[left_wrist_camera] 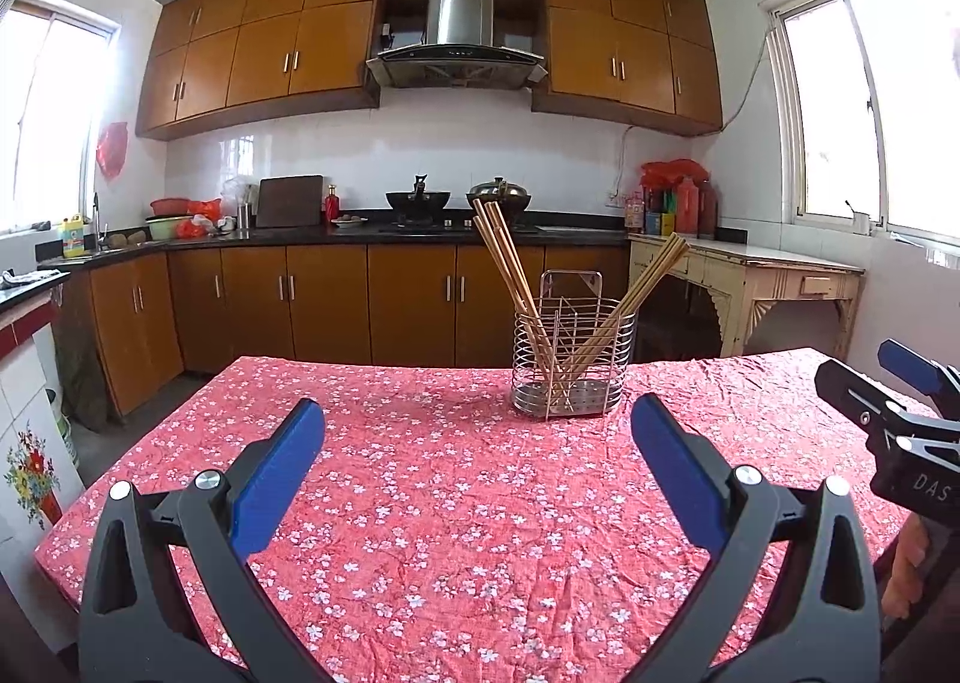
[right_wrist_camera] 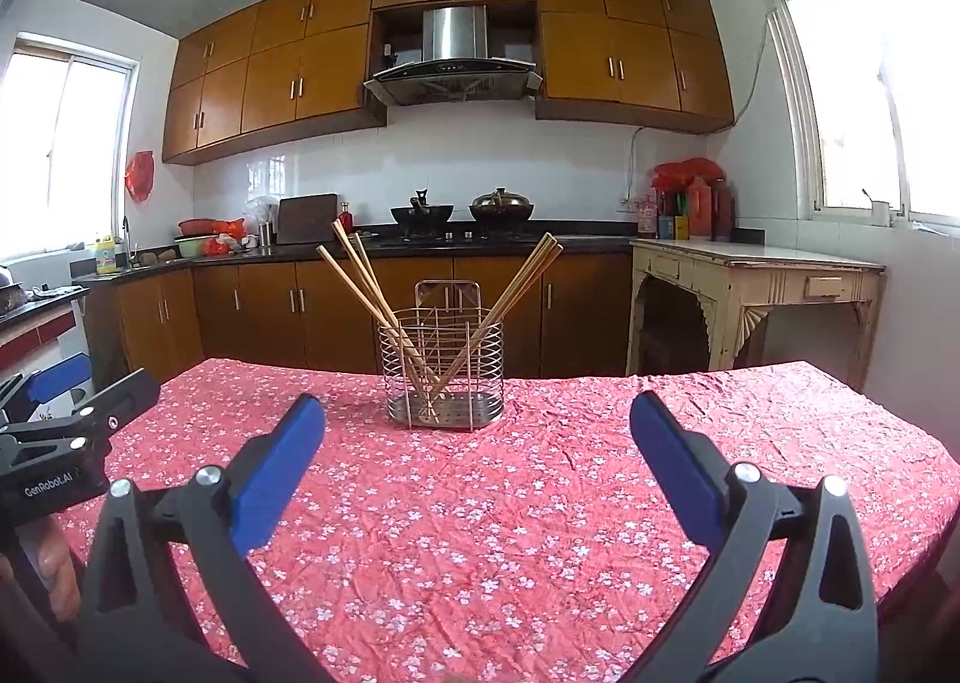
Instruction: Organize utensils
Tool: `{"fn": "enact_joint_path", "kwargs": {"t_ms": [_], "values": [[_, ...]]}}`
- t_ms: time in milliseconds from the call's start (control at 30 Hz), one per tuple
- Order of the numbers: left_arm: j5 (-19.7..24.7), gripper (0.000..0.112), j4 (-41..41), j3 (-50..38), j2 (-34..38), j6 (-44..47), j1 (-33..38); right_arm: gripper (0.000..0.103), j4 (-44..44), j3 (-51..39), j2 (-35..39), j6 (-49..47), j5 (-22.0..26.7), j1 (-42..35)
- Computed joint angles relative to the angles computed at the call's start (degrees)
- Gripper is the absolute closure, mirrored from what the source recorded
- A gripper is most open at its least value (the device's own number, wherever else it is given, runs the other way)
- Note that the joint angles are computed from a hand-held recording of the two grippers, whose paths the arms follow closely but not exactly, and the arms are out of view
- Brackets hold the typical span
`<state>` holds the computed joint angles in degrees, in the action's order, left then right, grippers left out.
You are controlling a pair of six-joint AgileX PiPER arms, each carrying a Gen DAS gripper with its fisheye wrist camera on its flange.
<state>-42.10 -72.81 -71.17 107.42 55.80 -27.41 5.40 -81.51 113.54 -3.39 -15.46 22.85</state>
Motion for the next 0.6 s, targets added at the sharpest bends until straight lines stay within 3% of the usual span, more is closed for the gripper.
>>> {"fn": "enact_joint_path", "kwargs": {"t_ms": [600], "values": [[0.8,0.011,-0.4,-0.5,0.1,0.6,0.1,0.004,-0.5,0.9,-0.8,0.7,-0.5,-0.1]]}}
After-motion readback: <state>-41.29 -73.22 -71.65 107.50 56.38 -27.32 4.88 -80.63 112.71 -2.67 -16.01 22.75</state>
